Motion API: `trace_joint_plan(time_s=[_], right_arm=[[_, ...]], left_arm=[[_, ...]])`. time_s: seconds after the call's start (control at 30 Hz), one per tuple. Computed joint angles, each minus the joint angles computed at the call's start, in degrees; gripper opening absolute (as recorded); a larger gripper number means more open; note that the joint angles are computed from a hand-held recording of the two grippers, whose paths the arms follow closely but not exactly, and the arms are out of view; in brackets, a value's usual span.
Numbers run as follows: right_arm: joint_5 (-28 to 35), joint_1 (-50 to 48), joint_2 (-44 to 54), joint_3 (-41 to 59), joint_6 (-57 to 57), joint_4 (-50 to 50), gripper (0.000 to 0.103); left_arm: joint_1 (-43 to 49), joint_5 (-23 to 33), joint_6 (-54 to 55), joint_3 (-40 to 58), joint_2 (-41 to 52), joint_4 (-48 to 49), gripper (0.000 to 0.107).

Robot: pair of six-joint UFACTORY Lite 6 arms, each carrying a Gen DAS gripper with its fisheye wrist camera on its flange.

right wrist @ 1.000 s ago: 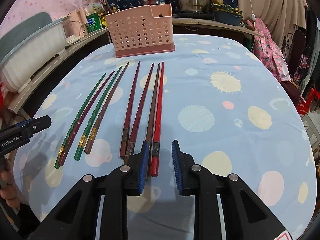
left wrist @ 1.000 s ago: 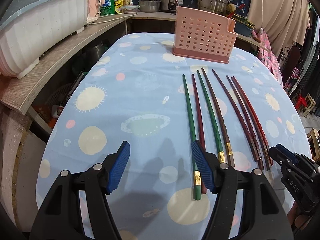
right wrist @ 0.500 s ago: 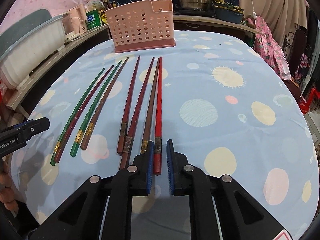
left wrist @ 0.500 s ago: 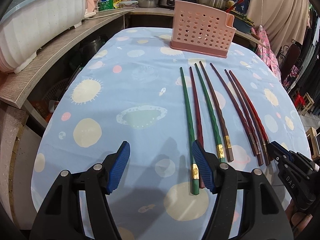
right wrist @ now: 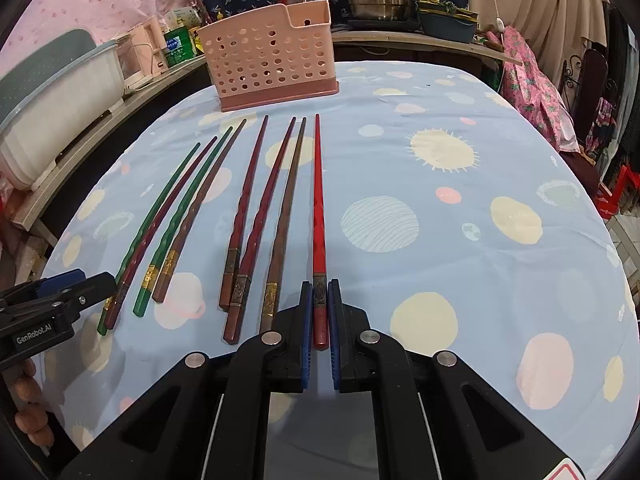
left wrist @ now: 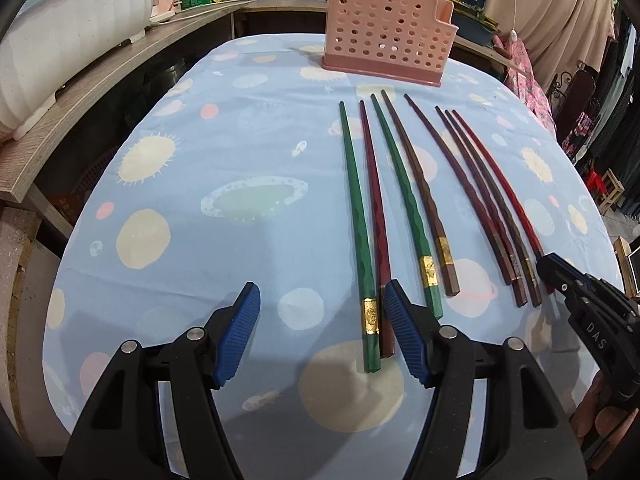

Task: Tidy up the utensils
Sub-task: 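Close the right gripper on a red chopstick while the left gripper grasps a green chopstick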

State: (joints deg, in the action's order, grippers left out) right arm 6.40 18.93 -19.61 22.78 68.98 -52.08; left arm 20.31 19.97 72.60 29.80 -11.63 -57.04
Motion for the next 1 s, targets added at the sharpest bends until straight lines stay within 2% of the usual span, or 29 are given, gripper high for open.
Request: trace_joint_plan(time_s=[0.5, 0.67, 0.83, 1.0], right_arm=[[-0.78, -0.71, -0.23, -0.28, -2.77, 2.56, 0.007], [-0.80, -0.72, -0.23, -0.27, -2.92, 2.71, 0.007], [-0.92, -0.77, -0.18, -0.27, -3.07, 2.87, 0.007], [-0.87, -0.91, -0.35, -0.23, -5.99, 5.71, 0.007]], left_arm=[[-0.10, -1.59, 3.07, -0.76, -0.16, -3.05, 0.061], [-1.07, -4.58, 4.85, -0.06, 1.80, -5.25, 0.061], [-0.81, -3.94, 4.69, -0.52, 1.24, -4.75, 0.060], [0.24, -1.88, 3.62, -1.31, -0.31, -2.74, 0.054]])
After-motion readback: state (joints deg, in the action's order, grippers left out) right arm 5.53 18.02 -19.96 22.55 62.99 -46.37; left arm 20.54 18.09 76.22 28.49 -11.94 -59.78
